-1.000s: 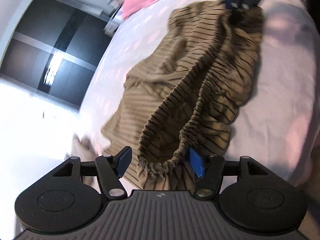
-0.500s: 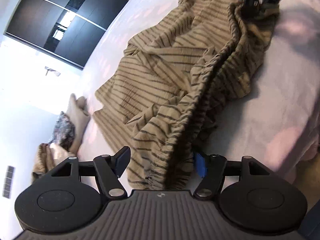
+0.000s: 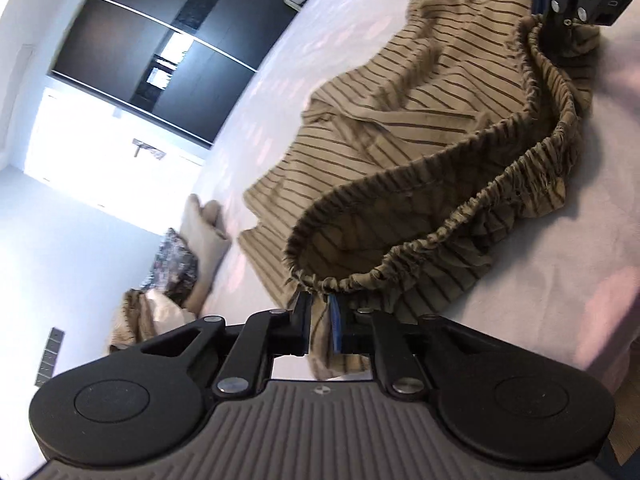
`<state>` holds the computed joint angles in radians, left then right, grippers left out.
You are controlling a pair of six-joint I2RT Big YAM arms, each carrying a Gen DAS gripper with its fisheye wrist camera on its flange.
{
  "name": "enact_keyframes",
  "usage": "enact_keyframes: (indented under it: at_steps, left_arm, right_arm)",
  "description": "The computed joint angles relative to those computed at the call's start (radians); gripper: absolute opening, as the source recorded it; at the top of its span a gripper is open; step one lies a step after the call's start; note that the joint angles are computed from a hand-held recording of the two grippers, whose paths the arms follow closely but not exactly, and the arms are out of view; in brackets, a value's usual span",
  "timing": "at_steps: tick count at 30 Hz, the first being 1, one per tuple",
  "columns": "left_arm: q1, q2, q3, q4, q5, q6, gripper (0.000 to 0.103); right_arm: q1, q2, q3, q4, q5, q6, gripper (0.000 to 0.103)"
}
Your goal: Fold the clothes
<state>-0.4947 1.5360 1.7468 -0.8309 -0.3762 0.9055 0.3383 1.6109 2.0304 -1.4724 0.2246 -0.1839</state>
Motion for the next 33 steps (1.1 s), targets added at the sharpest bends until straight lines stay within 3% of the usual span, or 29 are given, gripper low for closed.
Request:
enact_keyframes:
  at_steps: [2,4,8,12,16,20,25,28,30,33]
  left_arm:
    - [0.005,0.011,0.025,-0.039,0.025,-0.015,0.01]
    - [0.008,0.004,0.016,-0.034,0.049,-0.008,0.014]
    - [0.009,-0.017,-0.035,0.024,0.094,0.041,0.057]
    - [0.011,-0.017,-0.041,0.04,0.113,0.081,0.066]
    - [0.015,-0.01,-0.064,0.099,0.098,0.177,0.067]
    - [0.015,0.013,-0.041,0.101,0.075,0.172,0.068]
    - [0.003,0.013,-0.052,0.116,0.082,0.201,0.066]
    - [0.005,0.019,-0.034,0.077,0.087,0.207,0.047]
    - [0.016,0.031,0.008,0.0,0.108,0.213,0.027]
    - [0.037,0.055,0.094,-0.163,0.17,0.243,0.013]
  right_arm:
    - [0.001,0.001,-0.002,-0.003,0.007,-0.001,0.011]
    - [-0.001,0.003,-0.002,-0.007,0.008,0.003,0.011]
    - [-0.001,0.001,-0.005,-0.005,0.005,0.004,0.011]
    - [0.001,-0.003,-0.011,0.001,0.003,-0.004,0.012]
    - [0.001,-0.006,-0.013,0.004,0.002,-0.005,0.012]
    - [0.002,-0.008,-0.015,0.006,0.001,-0.005,0.012]
    - [0.003,-0.006,-0.013,0.002,-0.003,-0.01,0.012]
    - [0.004,-0.007,-0.01,-0.006,0.004,-0.024,0.012]
    - [0.005,-0.007,-0.004,-0.021,0.011,-0.042,0.012]
    - [0.006,-0.005,0.019,-0.064,0.006,-0.072,0.012]
